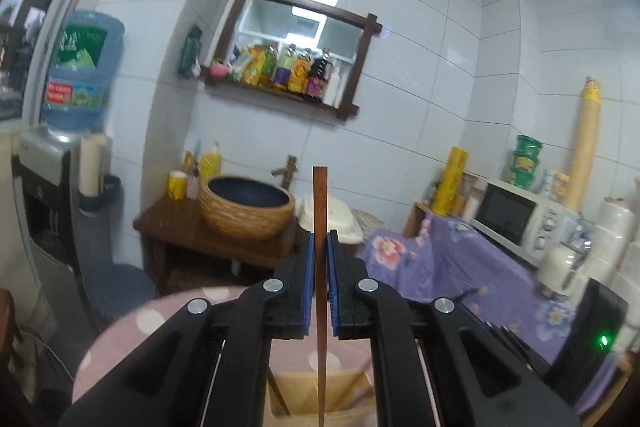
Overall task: Organize utensils
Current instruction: 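Carry the silver spoon and brown chopstick into the beige basket and open both tools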
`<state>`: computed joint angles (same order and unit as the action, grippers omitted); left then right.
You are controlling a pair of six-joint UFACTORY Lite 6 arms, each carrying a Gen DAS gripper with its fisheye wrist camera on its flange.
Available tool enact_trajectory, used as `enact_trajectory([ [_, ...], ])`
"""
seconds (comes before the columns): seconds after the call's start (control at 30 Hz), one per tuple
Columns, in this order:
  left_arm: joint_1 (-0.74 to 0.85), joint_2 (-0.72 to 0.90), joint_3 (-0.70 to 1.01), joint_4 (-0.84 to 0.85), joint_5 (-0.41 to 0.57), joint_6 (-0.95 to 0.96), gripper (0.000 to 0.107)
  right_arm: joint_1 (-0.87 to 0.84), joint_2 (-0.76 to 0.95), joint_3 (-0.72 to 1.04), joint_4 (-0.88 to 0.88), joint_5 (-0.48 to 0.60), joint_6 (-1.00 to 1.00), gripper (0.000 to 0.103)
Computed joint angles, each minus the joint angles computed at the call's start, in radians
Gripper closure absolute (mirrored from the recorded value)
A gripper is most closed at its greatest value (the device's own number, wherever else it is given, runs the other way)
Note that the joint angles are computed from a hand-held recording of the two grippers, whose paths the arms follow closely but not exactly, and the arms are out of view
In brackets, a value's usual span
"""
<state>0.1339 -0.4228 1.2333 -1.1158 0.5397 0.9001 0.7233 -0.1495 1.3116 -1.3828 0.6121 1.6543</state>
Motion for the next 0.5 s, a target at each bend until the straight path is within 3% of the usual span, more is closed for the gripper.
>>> enact_trajectory([
  [0.13,-0.139,0.070,-0.053,-0.042,-0.175,0.096,0.100,-0.020,0.084,-0.037,-0.161,0.010,0.137,0.065],
  [0.2,-0.168,0.085,-0.121,-0.167,-0.226,0.233,0.100,-0.034,0.113,-0.081,-0.220,0.012,0.218,0.065],
  [0.4,-0.160,0.094,-0.312,-0.467,-0.236,0.551,0.100,-0.062,0.168,-0.223,-0.363,-0.004,0.441,0.065],
  [0.5,-0.150,0.103,-0.360,-0.516,-0.216,0.615,0.100,-0.051,0.184,-0.273,-0.409,0.001,0.502,0.065],
])
